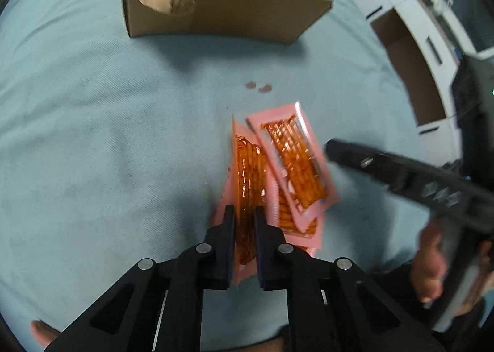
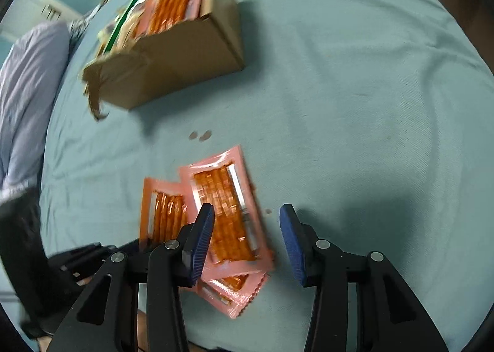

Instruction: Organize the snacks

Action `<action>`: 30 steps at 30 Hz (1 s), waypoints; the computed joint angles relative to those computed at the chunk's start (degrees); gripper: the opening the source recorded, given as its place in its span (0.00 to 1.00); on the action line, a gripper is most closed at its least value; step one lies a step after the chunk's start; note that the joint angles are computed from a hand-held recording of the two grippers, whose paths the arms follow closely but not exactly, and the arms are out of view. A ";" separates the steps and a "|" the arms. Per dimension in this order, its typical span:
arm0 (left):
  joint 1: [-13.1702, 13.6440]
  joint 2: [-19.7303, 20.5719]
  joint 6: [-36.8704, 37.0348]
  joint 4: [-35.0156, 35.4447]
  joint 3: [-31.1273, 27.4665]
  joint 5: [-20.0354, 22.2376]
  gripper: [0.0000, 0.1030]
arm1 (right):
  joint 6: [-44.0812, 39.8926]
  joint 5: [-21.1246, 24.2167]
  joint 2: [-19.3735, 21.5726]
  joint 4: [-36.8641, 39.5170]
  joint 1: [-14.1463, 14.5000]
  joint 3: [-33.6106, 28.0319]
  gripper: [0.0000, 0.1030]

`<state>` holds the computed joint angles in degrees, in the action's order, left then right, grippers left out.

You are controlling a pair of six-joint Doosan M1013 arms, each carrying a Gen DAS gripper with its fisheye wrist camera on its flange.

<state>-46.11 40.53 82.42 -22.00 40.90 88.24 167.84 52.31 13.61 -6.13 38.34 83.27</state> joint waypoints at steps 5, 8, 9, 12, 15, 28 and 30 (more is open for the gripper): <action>0.65 -0.79 -0.93 -1.63 0.32 -0.07 0.06 | -5.99 2.06 2.41 2.63 -0.85 -2.47 0.41; 0.85 -0.38 -1.29 -0.88 -1.07 -0.09 0.05 | -9.17 3.51 3.66 3.63 -0.89 -3.96 0.41; 0.85 -0.80 -1.19 0.34 -0.94 -0.88 0.05 | -9.73 4.27 4.02 3.03 -0.65 -4.62 0.41; 0.54 -2.13 -0.73 3.80 -0.05 -3.71 0.05 | -12.55 9.13 6.16 -0.10 0.55 -8.23 0.41; 0.33 -2.77 -0.33 6.02 0.21 -5.58 0.05 | -15.90 12.08 8.17 1.32 0.66 -10.47 0.43; 0.11 -2.21 -2.16 7.05 -0.74 -6.84 0.05 | -15.94 10.13 7.56 0.65 0.69 -9.76 0.31; 0.24 -2.56 -2.20 7.06 -0.25 -7.09 0.05 | -14.82 7.78 6.33 0.80 0.50 -8.28 0.30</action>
